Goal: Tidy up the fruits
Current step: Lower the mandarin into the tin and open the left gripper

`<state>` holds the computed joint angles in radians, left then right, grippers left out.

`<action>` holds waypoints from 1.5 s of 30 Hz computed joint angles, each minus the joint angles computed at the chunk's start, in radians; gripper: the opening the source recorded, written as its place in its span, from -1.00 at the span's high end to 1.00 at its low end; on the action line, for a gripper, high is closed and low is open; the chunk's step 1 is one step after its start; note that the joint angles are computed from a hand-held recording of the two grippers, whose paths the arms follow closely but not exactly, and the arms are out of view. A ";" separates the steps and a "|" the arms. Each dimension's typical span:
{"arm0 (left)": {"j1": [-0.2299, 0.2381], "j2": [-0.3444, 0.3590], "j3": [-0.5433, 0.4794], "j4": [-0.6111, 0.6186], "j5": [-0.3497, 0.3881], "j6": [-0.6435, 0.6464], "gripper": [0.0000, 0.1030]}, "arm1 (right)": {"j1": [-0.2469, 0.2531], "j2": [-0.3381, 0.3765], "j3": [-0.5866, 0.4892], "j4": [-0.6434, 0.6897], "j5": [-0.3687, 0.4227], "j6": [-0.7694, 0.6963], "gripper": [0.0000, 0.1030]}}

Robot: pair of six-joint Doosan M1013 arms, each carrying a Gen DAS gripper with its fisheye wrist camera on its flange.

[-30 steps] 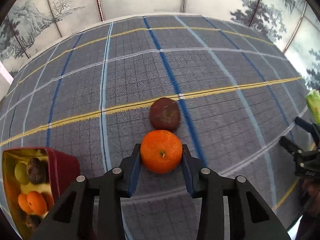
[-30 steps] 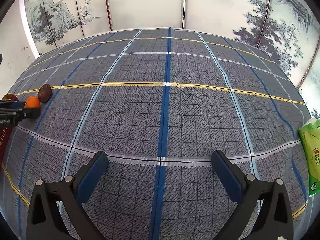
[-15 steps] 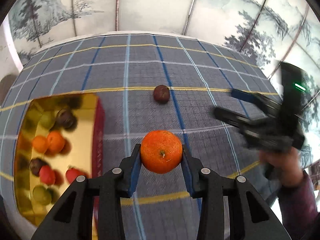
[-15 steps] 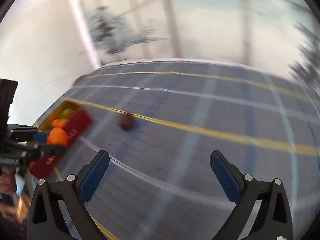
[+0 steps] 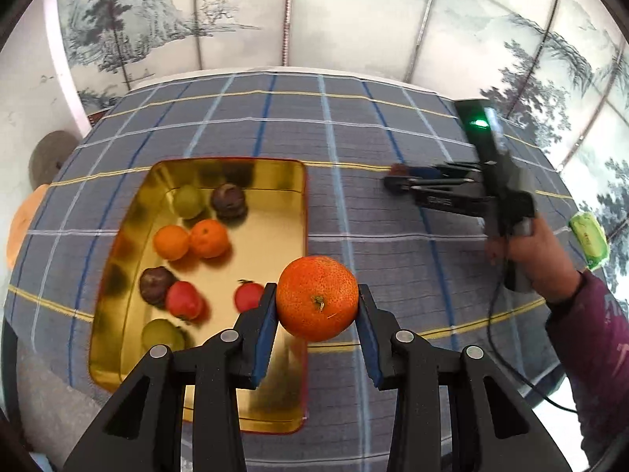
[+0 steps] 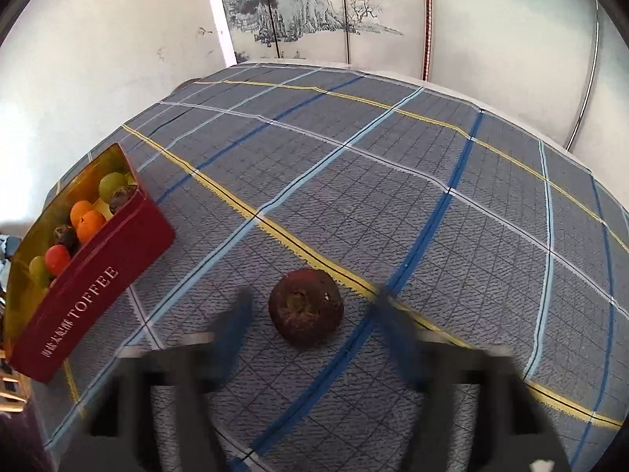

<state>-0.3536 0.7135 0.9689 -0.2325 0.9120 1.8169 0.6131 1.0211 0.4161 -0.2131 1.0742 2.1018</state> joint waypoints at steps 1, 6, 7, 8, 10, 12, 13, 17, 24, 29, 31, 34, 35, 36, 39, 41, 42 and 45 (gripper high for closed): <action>0.007 -0.016 0.018 -0.003 -0.003 0.004 0.24 | 0.003 -0.021 0.041 -0.012 -0.023 0.022 0.36; 0.005 -0.044 0.072 0.049 -0.060 -0.018 0.24 | 0.038 -0.172 0.325 -0.092 -0.207 0.188 0.36; 0.004 -0.050 0.082 0.064 -0.073 -0.023 0.24 | 0.051 -0.203 0.381 -0.121 -0.246 0.236 0.36; 0.003 -0.055 0.093 0.077 -0.087 -0.026 0.24 | 0.058 -0.223 0.415 -0.140 -0.264 0.265 0.36; 0.003 -0.062 0.110 0.093 -0.105 -0.027 0.24 | 0.076 -0.260 0.476 -0.180 -0.299 0.341 0.36; 0.004 -0.069 0.125 0.111 -0.123 -0.034 0.24 | 0.088 -0.286 0.521 -0.207 -0.328 0.398 0.36; 0.005 -0.072 0.130 0.119 -0.129 -0.036 0.24 | 0.094 -0.296 0.536 -0.221 -0.333 0.423 0.36; 0.006 -0.079 0.148 0.155 -0.150 -0.053 0.24 | 0.113 -0.318 0.564 -0.263 -0.337 0.486 0.36; 0.019 -0.084 0.163 0.177 -0.157 -0.078 0.24 | 0.134 -0.324 0.552 -0.303 -0.312 0.513 0.36; 0.033 -0.088 0.175 0.185 -0.165 -0.095 0.23 | 0.146 -0.322 0.533 -0.312 -0.293 0.506 0.36; 0.040 -0.088 0.178 0.190 -0.165 -0.109 0.23 | 0.150 -0.320 0.526 -0.316 -0.287 0.506 0.36; 0.052 -0.085 0.181 0.196 -0.158 -0.124 0.23 | 0.154 -0.316 0.514 -0.321 -0.278 0.503 0.36; 0.056 -0.084 0.181 0.197 -0.154 -0.129 0.23 | 0.155 -0.315 0.511 -0.320 -0.279 0.503 0.36; 0.060 -0.084 0.181 0.194 -0.150 -0.133 0.23 | 0.155 -0.314 0.508 -0.319 -0.280 0.501 0.36; 0.070 -0.084 0.185 0.184 -0.143 -0.137 0.23 | 0.158 -0.309 0.499 -0.319 -0.278 0.498 0.36; 0.073 -0.086 0.190 0.172 -0.144 -0.133 0.24 | 0.160 -0.305 0.491 -0.318 -0.274 0.493 0.36; 0.076 -0.087 0.191 0.157 -0.143 -0.124 0.23 | 0.161 -0.304 0.490 -0.317 -0.273 0.492 0.36; 0.075 -0.087 0.189 0.128 -0.139 -0.097 0.23 | 0.164 -0.302 0.485 -0.315 -0.270 0.488 0.36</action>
<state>-0.2787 0.6260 1.1581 -0.1043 0.7728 1.7202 0.7769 0.7192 0.9012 -0.5281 0.8042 2.5900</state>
